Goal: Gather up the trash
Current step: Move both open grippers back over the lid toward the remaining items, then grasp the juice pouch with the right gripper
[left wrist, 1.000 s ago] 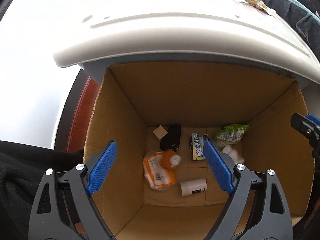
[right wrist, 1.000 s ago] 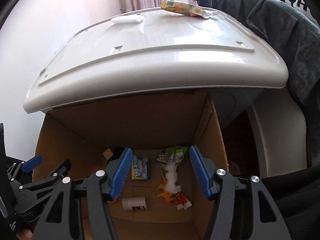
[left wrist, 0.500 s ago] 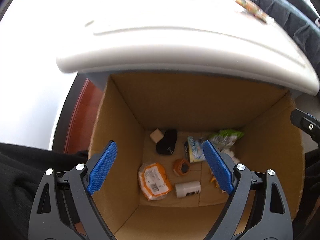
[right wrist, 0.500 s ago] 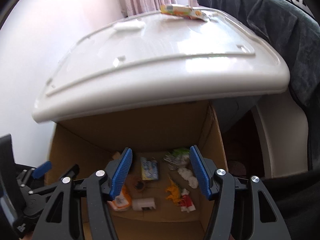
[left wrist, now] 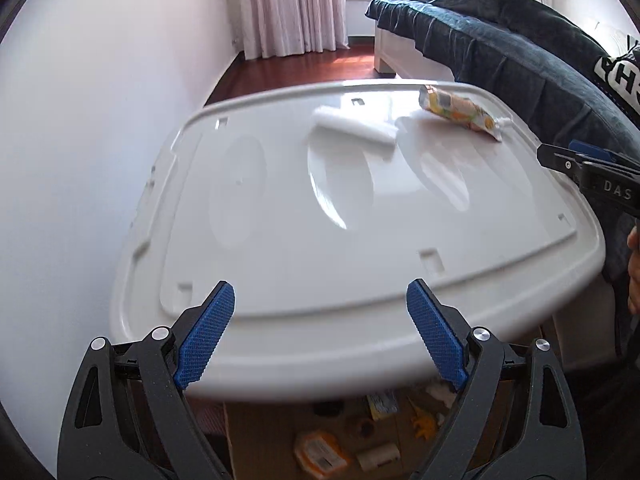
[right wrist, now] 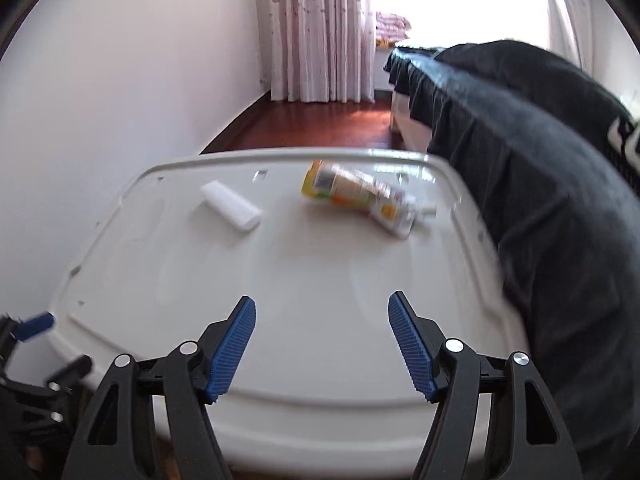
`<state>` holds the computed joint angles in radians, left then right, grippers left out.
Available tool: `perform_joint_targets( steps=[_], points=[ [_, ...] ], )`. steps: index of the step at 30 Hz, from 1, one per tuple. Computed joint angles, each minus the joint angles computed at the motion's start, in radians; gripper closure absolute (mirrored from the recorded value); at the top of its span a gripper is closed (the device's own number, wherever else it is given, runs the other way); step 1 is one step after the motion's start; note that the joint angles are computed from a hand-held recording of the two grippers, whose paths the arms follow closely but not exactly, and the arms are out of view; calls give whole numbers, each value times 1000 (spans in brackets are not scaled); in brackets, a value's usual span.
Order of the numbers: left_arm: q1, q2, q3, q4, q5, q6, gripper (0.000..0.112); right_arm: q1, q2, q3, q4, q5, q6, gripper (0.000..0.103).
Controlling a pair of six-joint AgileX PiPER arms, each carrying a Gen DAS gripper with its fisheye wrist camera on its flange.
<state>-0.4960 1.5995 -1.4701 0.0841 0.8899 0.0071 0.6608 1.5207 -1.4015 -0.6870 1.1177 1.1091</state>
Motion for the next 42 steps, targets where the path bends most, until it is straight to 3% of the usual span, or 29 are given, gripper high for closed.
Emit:
perform_joint_targets(
  steps=[4, 9, 15, 20, 22, 24, 27, 32, 34, 38, 42],
  points=[
    [9, 80, -61, -12, 3, -37, 26, -107, 96, -59, -48, -76, -187, 25],
    [4, 143, -128, -81, 71, -25, 26, -224, 265, -186, -18, -150, -590, 23],
    [-13, 147, -137, -82, 67, -1, 26, -401, 431, -370, 228, -203, -952, 18],
    [-27, 157, -139, -41, 54, -25, 26, -508, 566, -556, 436, -180, -1119, 14],
    [-16, 166, -145, -59, 63, -19, 26, -558, 619, -648, 575, -125, -1160, 14],
    [-9, 177, -158, -70, 77, -22, 26, -603, 639, -670, 693, -107, -1152, 12],
    [-1, 177, -161, -89, 83, -20, 26, -580, 600, -603, 652, -153, -1087, 18],
    [-14, 143, -134, -80, 61, -27, 26, -506, 584, -613, 548, -91, -896, 50],
    [-19, 132, -125, -76, 58, -30, 26, -468, 566, -595, 515, -60, -804, 53],
    [-18, 116, -111, -76, 52, -37, 26, -387, 457, -427, 462, -63, -612, 58],
    [-14, 110, -95, -78, 52, -36, 26, -340, 290, -210, 573, -120, -440, 59]
  ],
)
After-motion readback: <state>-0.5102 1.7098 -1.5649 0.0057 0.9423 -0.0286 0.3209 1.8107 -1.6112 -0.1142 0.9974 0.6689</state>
